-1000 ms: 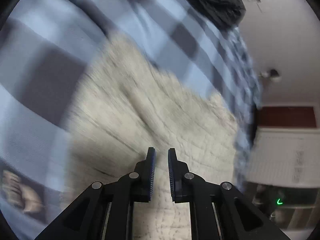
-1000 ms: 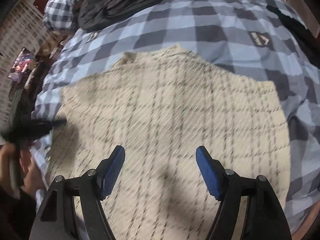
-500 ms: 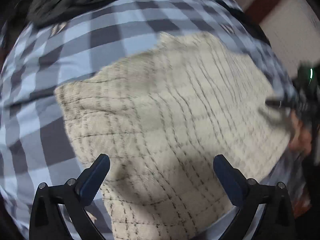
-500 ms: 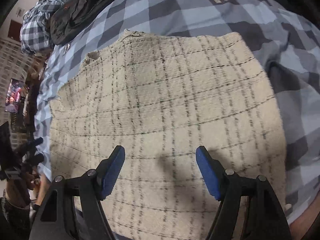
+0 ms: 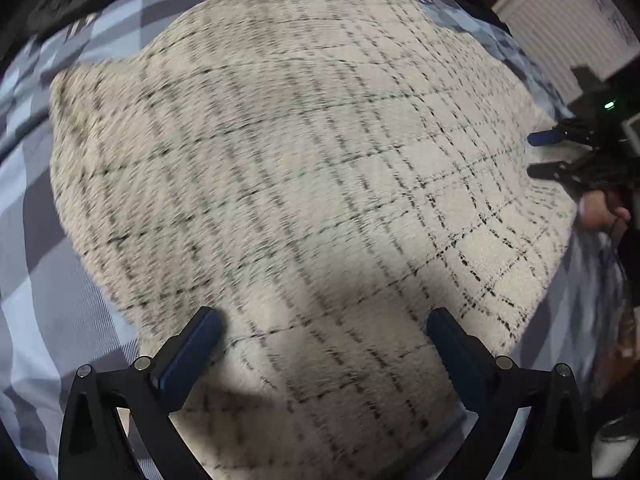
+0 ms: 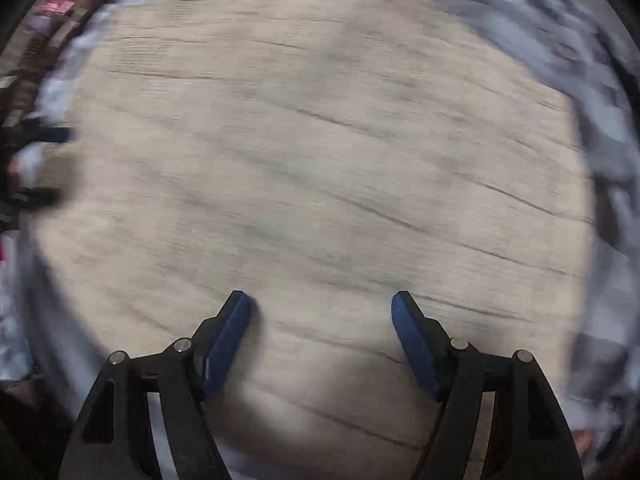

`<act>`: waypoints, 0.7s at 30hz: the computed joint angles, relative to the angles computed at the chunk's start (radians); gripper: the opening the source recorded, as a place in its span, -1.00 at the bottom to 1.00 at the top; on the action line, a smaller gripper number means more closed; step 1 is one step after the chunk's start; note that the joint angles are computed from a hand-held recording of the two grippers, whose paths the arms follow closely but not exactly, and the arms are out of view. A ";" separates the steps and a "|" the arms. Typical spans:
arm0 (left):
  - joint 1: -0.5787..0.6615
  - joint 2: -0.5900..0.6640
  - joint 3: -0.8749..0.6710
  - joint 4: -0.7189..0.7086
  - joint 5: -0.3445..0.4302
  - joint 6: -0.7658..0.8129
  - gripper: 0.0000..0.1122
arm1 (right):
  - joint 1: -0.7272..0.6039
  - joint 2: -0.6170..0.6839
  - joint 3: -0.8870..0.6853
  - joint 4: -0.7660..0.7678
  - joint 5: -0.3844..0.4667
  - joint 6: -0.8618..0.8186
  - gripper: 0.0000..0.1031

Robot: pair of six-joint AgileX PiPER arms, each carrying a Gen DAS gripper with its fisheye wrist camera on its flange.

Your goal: Fold small clothes

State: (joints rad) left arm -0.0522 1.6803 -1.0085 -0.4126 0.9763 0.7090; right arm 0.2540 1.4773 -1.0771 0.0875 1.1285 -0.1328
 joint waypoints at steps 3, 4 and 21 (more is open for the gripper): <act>0.033 -0.009 -0.039 0.069 0.010 -0.053 0.84 | -0.173 -0.029 0.018 -0.028 0.001 -0.037 0.39; 0.032 -0.025 -0.047 0.144 -0.009 -0.120 0.84 | -0.182 -0.044 0.019 -0.088 0.002 -0.007 0.39; -0.457 -0.137 0.215 0.402 -0.190 -0.330 0.84 | 0.597 -0.003 -0.038 -0.162 0.012 0.097 0.45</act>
State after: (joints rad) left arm -0.5094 1.5434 -0.7937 -0.0103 0.7865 0.3794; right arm 0.8509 1.4747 -1.1152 -0.0742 1.1403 -0.0354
